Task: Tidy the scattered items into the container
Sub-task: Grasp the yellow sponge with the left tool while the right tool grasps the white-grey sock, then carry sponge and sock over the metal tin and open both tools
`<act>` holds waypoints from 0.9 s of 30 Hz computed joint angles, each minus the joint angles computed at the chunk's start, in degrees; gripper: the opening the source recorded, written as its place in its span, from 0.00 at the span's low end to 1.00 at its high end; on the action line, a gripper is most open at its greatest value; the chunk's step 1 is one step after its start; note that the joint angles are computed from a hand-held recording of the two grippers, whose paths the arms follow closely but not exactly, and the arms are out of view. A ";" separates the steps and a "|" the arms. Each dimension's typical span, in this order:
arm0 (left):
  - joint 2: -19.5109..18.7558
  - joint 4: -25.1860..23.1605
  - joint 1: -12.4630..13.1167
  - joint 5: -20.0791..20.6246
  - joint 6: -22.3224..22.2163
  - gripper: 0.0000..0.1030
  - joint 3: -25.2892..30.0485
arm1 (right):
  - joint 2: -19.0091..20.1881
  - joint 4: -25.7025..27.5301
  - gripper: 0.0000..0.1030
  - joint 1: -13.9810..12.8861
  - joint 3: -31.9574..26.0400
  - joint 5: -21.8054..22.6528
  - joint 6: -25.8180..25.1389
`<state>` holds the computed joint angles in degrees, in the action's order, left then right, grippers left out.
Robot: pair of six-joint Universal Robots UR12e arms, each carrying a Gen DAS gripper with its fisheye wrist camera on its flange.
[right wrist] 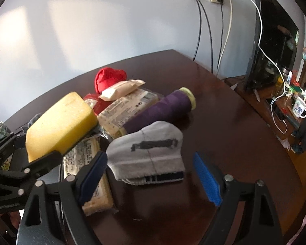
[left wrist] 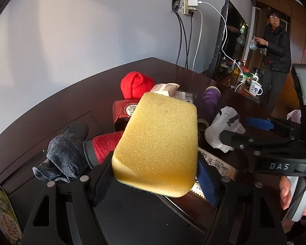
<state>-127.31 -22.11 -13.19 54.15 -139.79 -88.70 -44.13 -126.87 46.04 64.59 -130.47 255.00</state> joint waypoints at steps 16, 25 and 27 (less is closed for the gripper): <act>-0.16 0.00 0.69 -1.64 -1.11 0.74 0.11 | -0.07 -5.36 0.65 -0.42 1.36 2.76 -2.01; 0.55 1.27 1.58 -3.13 -2.43 0.74 -0.67 | -0.85 -13.82 0.49 0.16 4.12 2.71 -3.02; 0.66 1.49 1.82 -3.31 -2.73 0.74 -0.81 | -0.77 -14.11 0.48 0.44 3.94 1.98 -3.15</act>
